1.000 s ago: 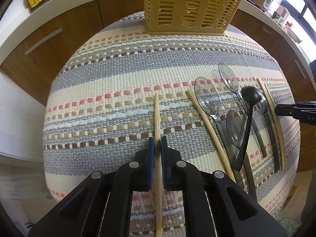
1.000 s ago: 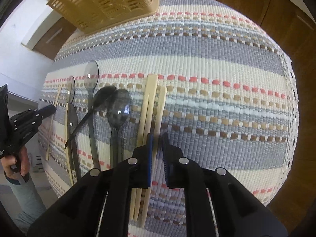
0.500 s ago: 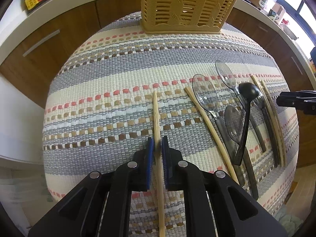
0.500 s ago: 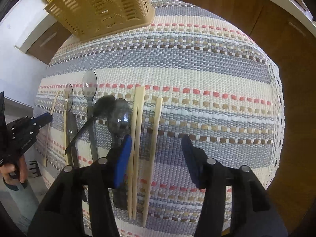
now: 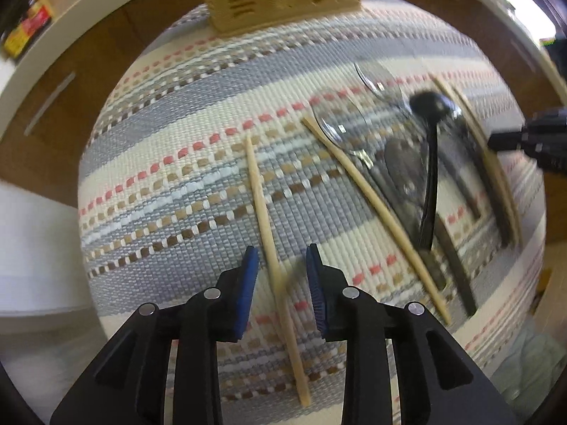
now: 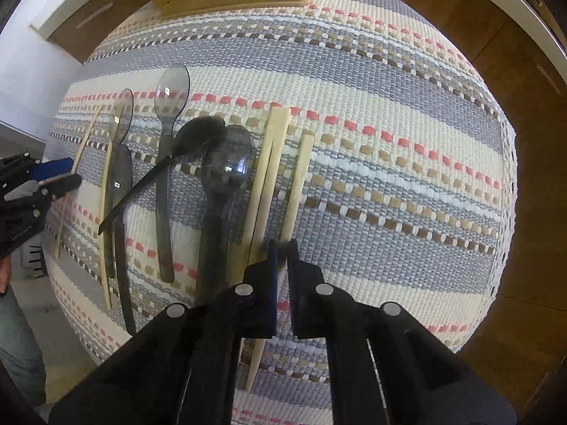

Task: Organize utensils
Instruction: 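Lift the chopsticks in both tools and carry them toward the caddy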

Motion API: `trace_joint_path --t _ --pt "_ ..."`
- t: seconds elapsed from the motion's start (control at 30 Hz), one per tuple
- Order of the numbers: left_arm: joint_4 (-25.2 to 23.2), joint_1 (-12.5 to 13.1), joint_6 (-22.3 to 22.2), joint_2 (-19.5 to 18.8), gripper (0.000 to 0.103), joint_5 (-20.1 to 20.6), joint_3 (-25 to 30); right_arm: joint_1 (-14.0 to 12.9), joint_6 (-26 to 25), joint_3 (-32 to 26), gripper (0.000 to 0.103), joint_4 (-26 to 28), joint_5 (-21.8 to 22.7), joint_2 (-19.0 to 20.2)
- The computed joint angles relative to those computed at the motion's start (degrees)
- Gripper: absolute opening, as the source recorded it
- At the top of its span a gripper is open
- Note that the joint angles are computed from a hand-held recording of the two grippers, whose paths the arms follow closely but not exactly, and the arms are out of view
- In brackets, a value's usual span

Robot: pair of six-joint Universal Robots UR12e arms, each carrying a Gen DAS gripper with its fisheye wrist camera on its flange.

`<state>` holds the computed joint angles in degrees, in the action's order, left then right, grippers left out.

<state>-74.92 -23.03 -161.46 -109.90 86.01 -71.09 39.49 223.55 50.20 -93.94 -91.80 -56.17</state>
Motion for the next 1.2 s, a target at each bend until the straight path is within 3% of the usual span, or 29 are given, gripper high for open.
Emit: trace_joint_path --t 0.03,0.1,0.27,0.43,0.67,0.77,0.83,0.97,1.2 --pt "0.0 -0.2 0.1 0.0 0.026 0.4 0.1 -0.6 -0.6 1.7 0.004 -1.3 0.5 -0.9" --pt "0.5 -0.3 0.0 0.0 0.003 0.9 0.0 -0.9 -0.7 3.6 0.004 -3.1 1.0 -1.9" --pt "5.1 -0.5 -3.9 0.9 0.003 0.7 -2.0 -1.3 -1.7 9.5 0.004 -11.0 -1.2 -5.7" --pt "13.9 1.8 -8.4 3.2 0.003 -7.4 -4.1 -1.1 -3.2 13.6 0.004 -20.4 -4.0 -8.8" --pt "30.6 3.8 -18.8 2.6 0.003 -15.2 -0.9 -1.1 -7.4 12.8 0.0 -35.3 -10.4 -9.8" --pt "35.6 3.7 -21.5 1.1 0.003 -15.4 1.5 -1.8 -10.6 11.4 0.0 -41.1 -11.8 -8.8" --pt "35.9 3.7 -22.2 0.2 0.003 -15.9 3.3 -2.5 -12.4 11.1 0.0 -43.0 -11.5 -8.7" --pt "36.1 3.9 -22.0 -0.3 0.003 -17.3 3.4 -3.5 -11.1 13.3 0.001 -41.2 -7.8 -9.7" --pt "34.9 4.2 -22.1 -0.5 0.003 -20.1 1.2 -6.6 -1.6 18.5 0.005 -34.3 4.2 -11.0"
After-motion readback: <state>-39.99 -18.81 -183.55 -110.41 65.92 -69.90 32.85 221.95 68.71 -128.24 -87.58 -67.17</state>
